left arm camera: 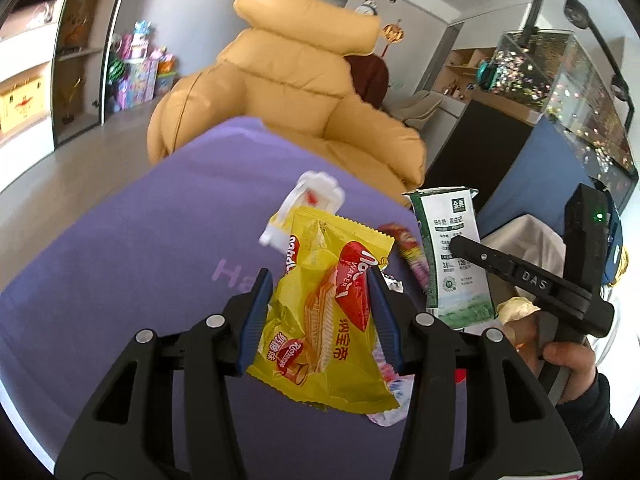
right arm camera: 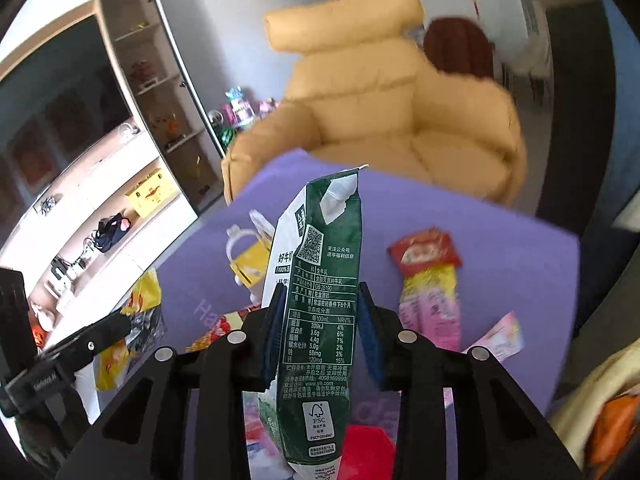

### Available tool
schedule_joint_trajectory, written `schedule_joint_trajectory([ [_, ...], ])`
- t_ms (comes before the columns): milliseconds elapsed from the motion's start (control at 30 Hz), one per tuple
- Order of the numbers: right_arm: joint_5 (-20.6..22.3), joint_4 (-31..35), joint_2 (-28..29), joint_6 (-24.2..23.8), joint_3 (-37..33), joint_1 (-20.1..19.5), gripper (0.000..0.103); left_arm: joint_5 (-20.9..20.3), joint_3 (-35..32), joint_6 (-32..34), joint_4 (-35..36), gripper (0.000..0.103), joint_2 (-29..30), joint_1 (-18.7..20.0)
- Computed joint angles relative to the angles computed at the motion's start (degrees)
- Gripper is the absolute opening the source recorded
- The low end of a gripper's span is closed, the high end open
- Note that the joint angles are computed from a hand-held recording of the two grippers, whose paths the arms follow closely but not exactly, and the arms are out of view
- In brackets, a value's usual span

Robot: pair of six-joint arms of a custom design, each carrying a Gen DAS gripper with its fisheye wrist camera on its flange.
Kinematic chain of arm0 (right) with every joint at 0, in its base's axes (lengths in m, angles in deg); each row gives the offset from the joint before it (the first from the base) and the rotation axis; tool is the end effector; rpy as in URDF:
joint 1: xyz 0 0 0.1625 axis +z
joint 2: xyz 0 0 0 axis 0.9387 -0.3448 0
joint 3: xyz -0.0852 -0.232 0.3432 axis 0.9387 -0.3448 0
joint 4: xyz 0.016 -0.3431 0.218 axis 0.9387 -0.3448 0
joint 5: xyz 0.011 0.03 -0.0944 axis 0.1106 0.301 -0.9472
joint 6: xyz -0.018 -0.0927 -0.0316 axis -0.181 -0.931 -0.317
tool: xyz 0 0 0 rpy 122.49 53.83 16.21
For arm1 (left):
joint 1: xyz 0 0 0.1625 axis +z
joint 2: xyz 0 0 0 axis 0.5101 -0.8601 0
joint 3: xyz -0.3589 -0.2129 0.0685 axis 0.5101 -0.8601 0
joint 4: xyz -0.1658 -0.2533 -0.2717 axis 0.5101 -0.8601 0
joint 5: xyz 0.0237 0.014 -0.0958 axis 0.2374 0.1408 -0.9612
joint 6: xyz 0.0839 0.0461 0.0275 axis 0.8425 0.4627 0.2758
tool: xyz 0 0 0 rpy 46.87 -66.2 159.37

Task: Collect trash
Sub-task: 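Grasp the green-and-white milk carton with the right tool while the left tool lifts the bag, then carry both items to the bin and open the left tool over it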

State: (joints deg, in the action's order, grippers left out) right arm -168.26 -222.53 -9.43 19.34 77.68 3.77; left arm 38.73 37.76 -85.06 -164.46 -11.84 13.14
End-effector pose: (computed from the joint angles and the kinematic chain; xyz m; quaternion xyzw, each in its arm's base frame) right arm -0.0500 -0.6609 0.3299 0.2137 -0.8966 0.3500 0.1673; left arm -0.3282 -0.5894 -0.0583 0.1609 0.8913 -0.3932 0.1581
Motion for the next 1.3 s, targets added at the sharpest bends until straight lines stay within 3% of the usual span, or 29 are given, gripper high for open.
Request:
schedule_joint_trajectory([
  [333,5.3,-3.8,-9.1,-3.4,6.8,-2.0,0.033,1.3,-3.3,3.8,0.0,0.046,1.3,-4.1],
  [767,9.3,-6.1,-17.9,-4.6,10.8,-7.2,0.033,-3.4,-10.4,5.5,5.3,0.046,5.8,-6.9],
  [1000,11.4,-7.1,-21.9,-4.3,11.9,-12.7,0.033,-9.9,-17.3,4.8,11.1,0.046,10.3,-7.1],
  [1300,13.6,-8.7,-25.7,-1.9,10.2,-22.3,0.033,-20.4,-34.0,4.1,24.7,0.046,21.4,-7.0],
])
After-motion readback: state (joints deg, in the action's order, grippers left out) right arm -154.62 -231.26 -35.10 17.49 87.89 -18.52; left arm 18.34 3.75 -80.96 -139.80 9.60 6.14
